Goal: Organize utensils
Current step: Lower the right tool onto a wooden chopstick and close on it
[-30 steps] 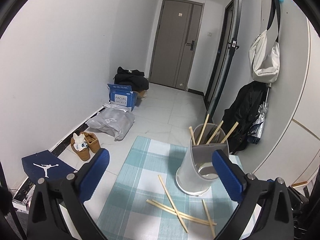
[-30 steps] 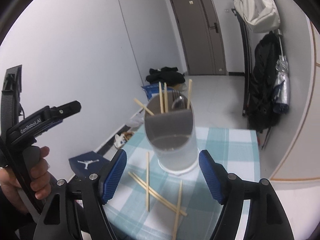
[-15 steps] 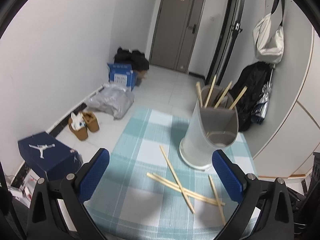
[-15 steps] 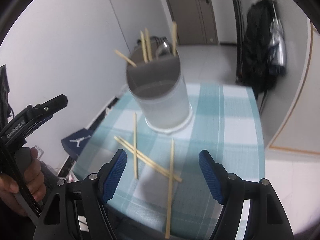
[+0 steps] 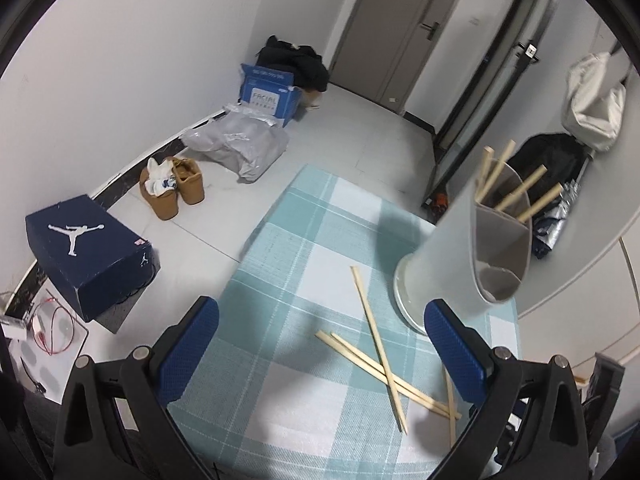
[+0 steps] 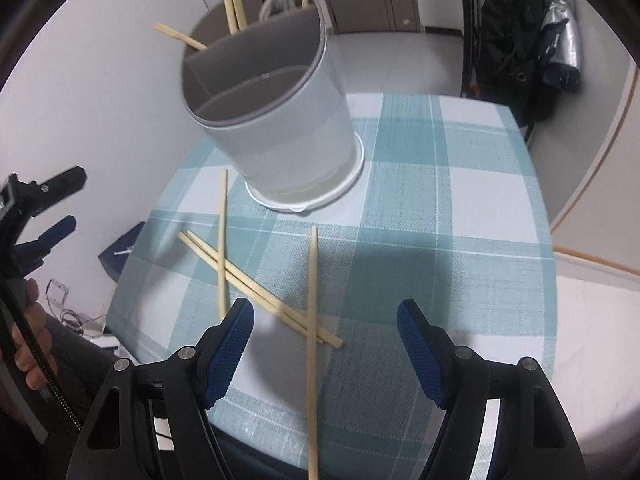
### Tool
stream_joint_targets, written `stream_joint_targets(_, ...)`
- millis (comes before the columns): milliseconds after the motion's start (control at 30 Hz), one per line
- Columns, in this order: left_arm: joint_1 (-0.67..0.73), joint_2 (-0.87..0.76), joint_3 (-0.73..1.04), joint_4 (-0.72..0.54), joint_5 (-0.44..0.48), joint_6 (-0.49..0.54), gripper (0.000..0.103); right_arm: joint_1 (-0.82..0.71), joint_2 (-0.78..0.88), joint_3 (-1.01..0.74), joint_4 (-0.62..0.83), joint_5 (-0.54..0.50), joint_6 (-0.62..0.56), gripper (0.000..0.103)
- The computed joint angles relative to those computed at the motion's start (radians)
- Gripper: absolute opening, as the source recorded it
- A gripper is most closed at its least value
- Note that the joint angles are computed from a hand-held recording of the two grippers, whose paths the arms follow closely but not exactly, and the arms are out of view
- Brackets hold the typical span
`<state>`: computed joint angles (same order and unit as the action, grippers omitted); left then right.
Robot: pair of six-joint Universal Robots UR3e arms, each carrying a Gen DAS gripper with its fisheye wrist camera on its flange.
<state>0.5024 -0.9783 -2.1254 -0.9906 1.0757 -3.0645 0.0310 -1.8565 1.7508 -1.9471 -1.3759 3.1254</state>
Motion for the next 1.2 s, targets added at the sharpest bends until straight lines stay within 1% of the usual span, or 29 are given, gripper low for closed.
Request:
stream_joint_targets(67,0.006,-0.01,0.004,-0.001,-0.007,-0.008,0.101,0.021,0.04,-0.026,-0.005,-0.022,-0.008,0.073)
stream_joint_targets(133,-0.006,-0.027,0.012,0.01,0.013,-0.025,0.101,0.05,0.089,-0.066,-0.002,-0.05,-0.013,0.073)
stream_joint_targets(200,-0.007,-0.051,0.025,0.013,0.014,-0.034,0.101,0.06,0.13,-0.099,0.003,-0.05,-0.024,0.07)
stream_joint_targets(267,-0.009,-0.062,0.03,0.02,0.018,-0.052,0.101,0.067,0.178,-0.141,0.015,-0.051,-0.03,0.062)
stream_joint_targets(300,-0.009,-0.067,0.034,0.016,0.017,-0.059,0.101,0.072,0.204,-0.16,0.019,-0.053,-0.033,0.056)
stream_joint_targets(333,-0.01,-0.072,0.037,0.014,0.018,-0.065,0.101,0.077,0.226,-0.177,0.021,-0.058,-0.035,0.053)
stream_joint_targets(400,-0.02,-0.083,0.044,0.021,0.035,-0.077,0.101,0.089,0.274,-0.218,0.034,-0.067,-0.046,0.039)
stream_joint_targets(467,-0.016,-0.103,0.057,0.009,0.038,-0.069,0.101,0.111,0.317,-0.255,0.043,-0.084,-0.066,0.034)
stream_joint_targets(500,-0.013,-0.107,0.06,0.004,0.038,-0.066,0.101,0.122,0.335,-0.268,0.045,-0.102,-0.07,0.028)
stream_joint_targets(567,-0.01,-0.108,0.057,0.003,0.041,-0.062,0.101,0.129,0.363,-0.291,0.052,-0.109,-0.077,0.021)
stream_joint_targets(633,-0.013,-0.114,0.058,0.0,0.047,-0.063,0.101,0.134,0.366,-0.285,0.041,-0.116,-0.079,0.019)
stream_joint_targets(700,-0.015,-0.127,0.061,0.002,0.053,-0.061,0.101,0.136,0.369,-0.28,0.029,-0.121,-0.087,0.013)
stream_joint_targets(767,-0.036,-0.144,0.062,0.025,0.083,-0.074,0.101,0.139,0.368,-0.271,0.014,-0.13,-0.09,0.008)
stream_joint_targets(800,-0.059,-0.157,0.063,0.049,0.118,-0.087,0.101,0.138,0.367,-0.269,0.01,-0.128,-0.09,0.006)
stream_joint_targets(833,-0.079,-0.169,0.064,0.068,0.146,-0.093,0.101,0.138,0.366,-0.266,0.006,-0.123,-0.086,0.006)
stream_joint_targets(933,-0.11,-0.201,0.069,0.088,0.179,-0.095,0.101,0.112,0.353,-0.246,-0.006,-0.087,-0.074,0.005)
stream_joint_targets(1200,-0.129,-0.262,0.111,0.023,0.171,-0.114,0.101,-0.013,0.252,-0.177,-0.006,0.041,-0.075,0.005)
